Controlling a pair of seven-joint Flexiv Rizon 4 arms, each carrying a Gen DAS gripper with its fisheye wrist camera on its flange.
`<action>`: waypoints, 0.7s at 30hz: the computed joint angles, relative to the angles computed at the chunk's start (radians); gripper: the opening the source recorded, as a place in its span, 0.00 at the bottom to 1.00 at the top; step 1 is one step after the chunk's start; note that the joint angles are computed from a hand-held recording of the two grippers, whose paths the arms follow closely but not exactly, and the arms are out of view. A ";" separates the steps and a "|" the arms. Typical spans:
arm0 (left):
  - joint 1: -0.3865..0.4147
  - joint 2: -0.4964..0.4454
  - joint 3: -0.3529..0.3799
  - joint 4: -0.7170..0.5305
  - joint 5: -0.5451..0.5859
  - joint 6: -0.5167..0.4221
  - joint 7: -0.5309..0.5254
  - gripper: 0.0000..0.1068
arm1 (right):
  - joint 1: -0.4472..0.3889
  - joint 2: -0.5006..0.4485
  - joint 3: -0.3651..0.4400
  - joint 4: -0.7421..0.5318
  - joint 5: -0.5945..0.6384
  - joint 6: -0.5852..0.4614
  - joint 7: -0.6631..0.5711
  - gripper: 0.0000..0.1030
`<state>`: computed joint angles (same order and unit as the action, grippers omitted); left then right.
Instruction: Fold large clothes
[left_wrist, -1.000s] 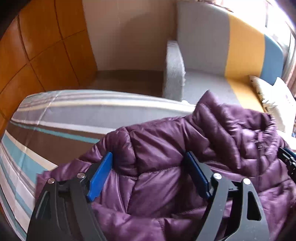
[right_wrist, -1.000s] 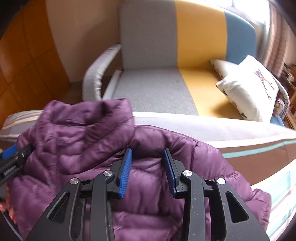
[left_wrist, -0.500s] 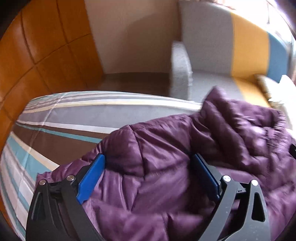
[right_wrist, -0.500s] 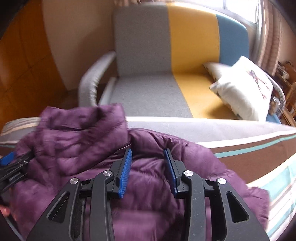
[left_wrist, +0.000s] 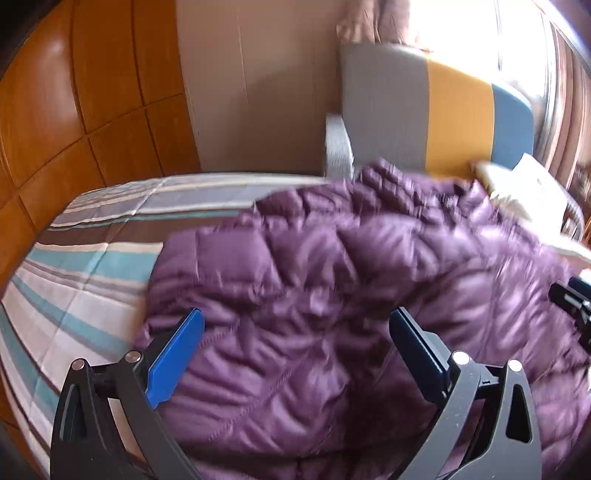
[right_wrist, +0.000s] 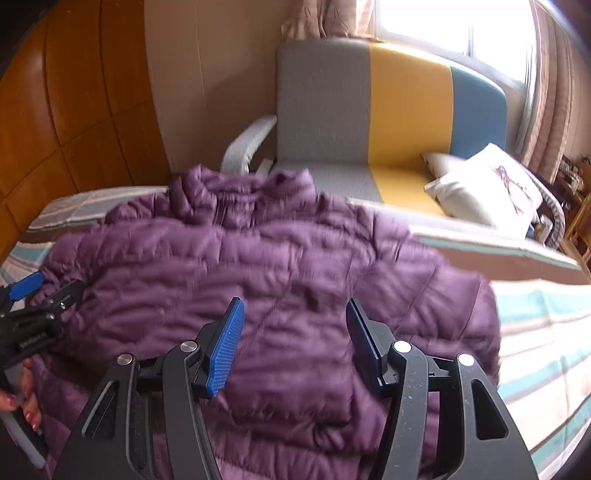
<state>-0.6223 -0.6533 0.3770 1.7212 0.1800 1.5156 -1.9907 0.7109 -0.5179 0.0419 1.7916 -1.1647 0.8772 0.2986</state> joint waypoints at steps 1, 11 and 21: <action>0.002 -0.008 -0.001 -0.006 -0.003 -0.013 0.001 0.94 | 0.004 -0.010 0.003 -0.006 0.015 -0.013 -0.003 0.55; 0.071 -0.066 -0.079 -0.080 -0.029 -0.081 0.009 0.95 | -0.010 -0.049 -0.024 0.014 0.033 0.048 0.080 0.56; 0.060 0.015 -0.069 0.017 0.024 -0.026 -0.009 0.94 | -0.002 0.004 -0.003 0.042 0.056 0.027 0.065 0.57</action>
<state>-0.5624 -0.6385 0.3078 1.7378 0.2043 1.4896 -1.9992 0.7090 -0.5144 0.0391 1.8337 -1.1085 0.9044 0.3637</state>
